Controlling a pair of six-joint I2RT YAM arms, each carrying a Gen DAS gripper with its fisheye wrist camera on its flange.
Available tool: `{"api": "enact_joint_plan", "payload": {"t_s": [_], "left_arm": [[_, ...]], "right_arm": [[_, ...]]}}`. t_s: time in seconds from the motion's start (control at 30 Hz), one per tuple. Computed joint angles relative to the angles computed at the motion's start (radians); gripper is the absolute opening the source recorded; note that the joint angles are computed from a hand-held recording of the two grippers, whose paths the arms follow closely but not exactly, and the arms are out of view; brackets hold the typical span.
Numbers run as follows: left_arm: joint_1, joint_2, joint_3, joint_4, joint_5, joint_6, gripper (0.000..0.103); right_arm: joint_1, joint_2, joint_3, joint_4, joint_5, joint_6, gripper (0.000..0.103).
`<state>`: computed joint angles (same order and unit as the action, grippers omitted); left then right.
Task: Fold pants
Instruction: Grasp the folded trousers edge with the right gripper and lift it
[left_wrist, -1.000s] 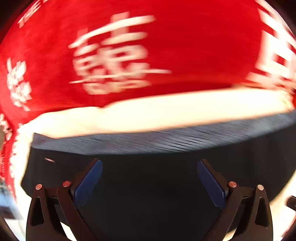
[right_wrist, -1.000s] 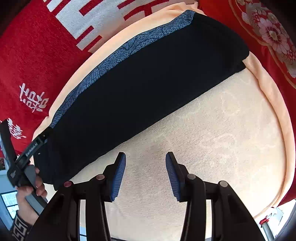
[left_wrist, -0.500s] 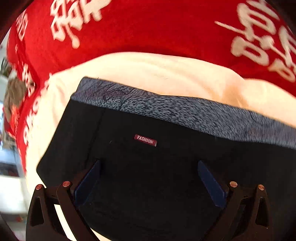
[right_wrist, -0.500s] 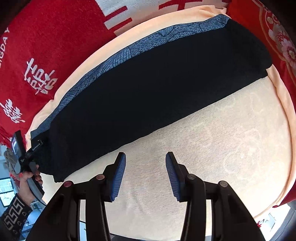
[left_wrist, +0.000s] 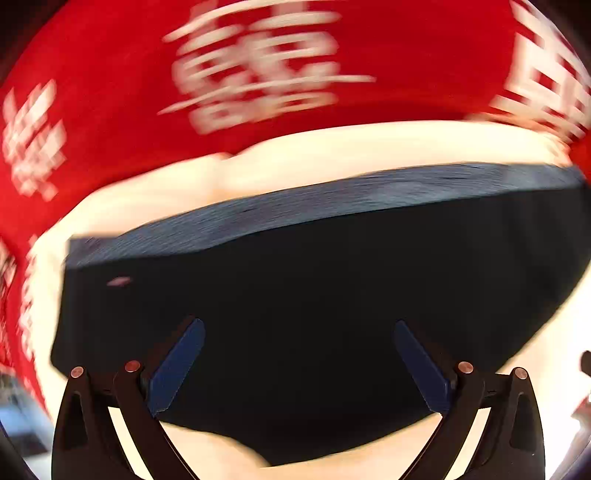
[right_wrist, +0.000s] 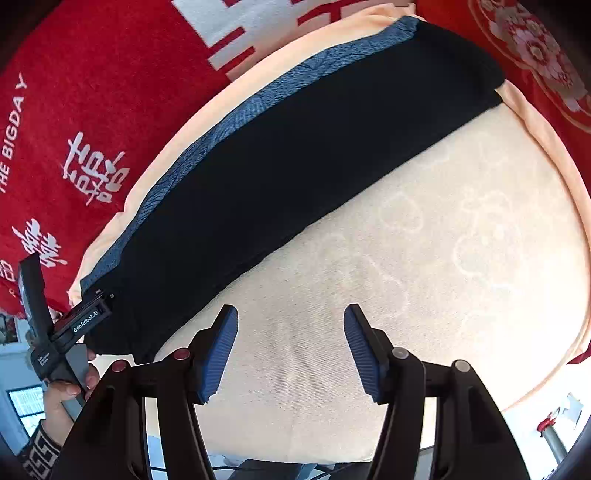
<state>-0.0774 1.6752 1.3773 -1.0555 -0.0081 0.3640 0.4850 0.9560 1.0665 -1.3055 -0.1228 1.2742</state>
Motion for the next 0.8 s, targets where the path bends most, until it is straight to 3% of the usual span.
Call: {"api": "enact_joint_plan", "payload": {"t_s": [0.07, 0.17, 0.33, 0.5, 0.63, 0.8], "left_arm": [[-0.104, -0.009, -0.010, 0.002, 0.011, -0.073, 0.103], [-0.234, 0.019, 0.021, -0.029, 0.043, -0.213, 0.103], [-0.464, 0.091, 0.103, -0.047, 0.019, -0.408, 0.103], [-0.550, 0.210, 0.207, -0.028, -0.028, -0.520, 0.103], [-0.602, 0.303, 0.255, -0.011, -0.096, -0.568, 0.103], [-0.598, 0.271, 0.189, 0.065, -0.081, -0.615, 0.103]], "right_arm": [[-0.081, -0.060, -0.042, 0.001, -0.036, -0.056, 0.064], [-0.292, -0.112, -0.077, -0.024, -0.116, -0.234, 0.064], [-0.801, -0.087, -0.073, -0.120, -0.264, -0.687, 0.064], [-1.247, -0.013, -0.092, -0.168, -0.355, -1.083, 0.064], [-1.452, 0.050, -0.109, -0.124, -0.389, -1.212, 0.063], [-1.600, 0.117, -0.128, -0.075, -0.449, -1.270, 0.063]]}}
